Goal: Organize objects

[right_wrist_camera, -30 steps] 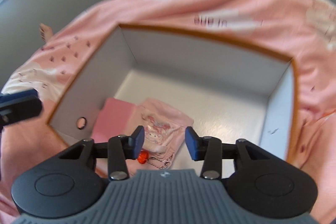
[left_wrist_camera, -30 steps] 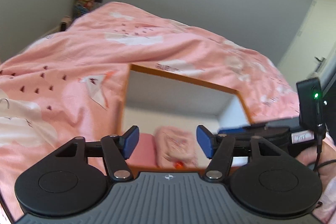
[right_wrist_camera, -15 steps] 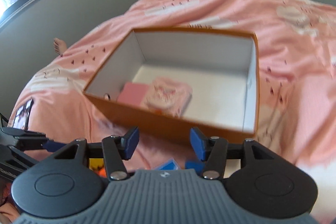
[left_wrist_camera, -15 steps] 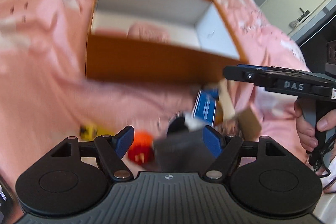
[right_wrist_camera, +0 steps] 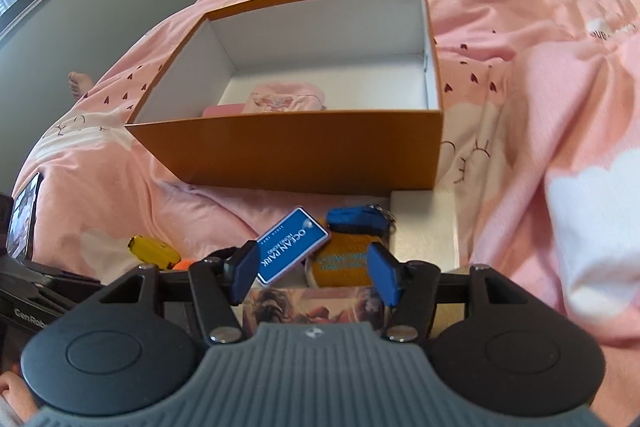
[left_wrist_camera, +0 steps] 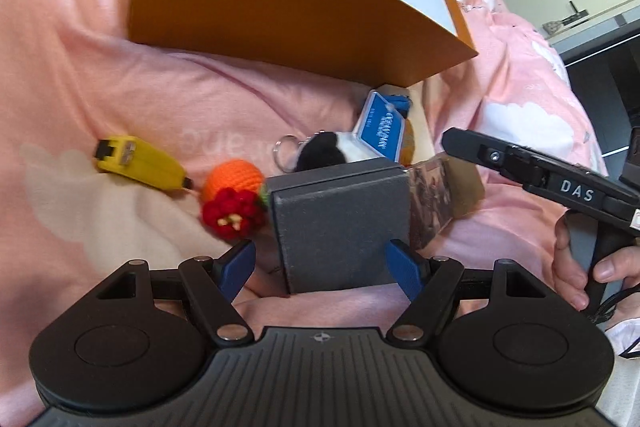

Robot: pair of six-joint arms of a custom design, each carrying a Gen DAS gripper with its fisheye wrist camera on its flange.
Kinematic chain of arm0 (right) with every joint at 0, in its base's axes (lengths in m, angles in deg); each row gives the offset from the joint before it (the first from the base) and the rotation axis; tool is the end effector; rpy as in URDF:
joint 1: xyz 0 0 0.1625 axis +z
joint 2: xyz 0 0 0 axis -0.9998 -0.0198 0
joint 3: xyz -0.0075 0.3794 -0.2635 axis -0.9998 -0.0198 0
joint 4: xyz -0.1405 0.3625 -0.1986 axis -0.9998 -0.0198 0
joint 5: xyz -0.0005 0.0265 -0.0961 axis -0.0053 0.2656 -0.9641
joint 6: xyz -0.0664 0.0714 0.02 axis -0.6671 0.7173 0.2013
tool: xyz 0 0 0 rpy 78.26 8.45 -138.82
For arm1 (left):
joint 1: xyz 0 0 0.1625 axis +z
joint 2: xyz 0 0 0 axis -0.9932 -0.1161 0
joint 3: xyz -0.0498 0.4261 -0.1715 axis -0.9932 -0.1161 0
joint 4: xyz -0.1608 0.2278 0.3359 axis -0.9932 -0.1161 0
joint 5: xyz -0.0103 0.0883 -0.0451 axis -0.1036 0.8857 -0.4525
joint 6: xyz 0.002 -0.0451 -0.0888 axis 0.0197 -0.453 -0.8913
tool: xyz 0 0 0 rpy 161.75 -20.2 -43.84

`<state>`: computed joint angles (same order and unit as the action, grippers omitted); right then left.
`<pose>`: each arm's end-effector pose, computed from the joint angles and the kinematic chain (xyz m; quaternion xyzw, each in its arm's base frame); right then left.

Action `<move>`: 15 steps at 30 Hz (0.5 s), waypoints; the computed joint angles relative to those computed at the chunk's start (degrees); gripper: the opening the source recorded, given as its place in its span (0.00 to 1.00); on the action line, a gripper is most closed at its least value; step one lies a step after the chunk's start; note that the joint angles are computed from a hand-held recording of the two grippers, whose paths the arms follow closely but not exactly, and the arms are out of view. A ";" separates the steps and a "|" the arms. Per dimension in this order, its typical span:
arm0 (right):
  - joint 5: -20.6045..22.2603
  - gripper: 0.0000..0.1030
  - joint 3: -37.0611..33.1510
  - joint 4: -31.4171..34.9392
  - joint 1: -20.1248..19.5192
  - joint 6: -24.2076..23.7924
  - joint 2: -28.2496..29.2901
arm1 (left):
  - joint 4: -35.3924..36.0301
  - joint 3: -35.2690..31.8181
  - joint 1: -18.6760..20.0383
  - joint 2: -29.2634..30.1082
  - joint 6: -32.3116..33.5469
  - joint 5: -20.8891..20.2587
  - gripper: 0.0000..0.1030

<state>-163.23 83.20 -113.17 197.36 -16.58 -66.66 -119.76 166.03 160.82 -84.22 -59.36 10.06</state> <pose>0.3457 -0.7410 0.0653 0.2388 -0.9308 0.1931 0.1982 -0.0010 -0.7145 0.3009 0.0460 0.9889 -0.1111 0.0869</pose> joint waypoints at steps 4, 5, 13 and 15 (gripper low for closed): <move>0.05 0.61 -0.06 0.72 -0.26 1.00 0.04 | -2.23 0.38 0.54 0.29 0.03 -2.09 0.85; 0.04 0.61 -0.32 1.36 -0.28 1.13 0.12 | -2.92 0.57 0.61 0.32 0.24 -2.46 0.85; -1.60 0.59 -0.85 4.42 -0.40 3.05 0.65 | -7.63 0.68 2.10 1.43 -2.31 -7.60 0.81; -1.53 0.59 -0.93 5.20 -0.58 3.65 0.63 | -9.03 1.11 2.12 1.30 -2.47 -8.04 0.73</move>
<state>-164.76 82.27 -107.97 196.78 -12.93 -66.03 -128.79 167.15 162.93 -82.92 -61.83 2.02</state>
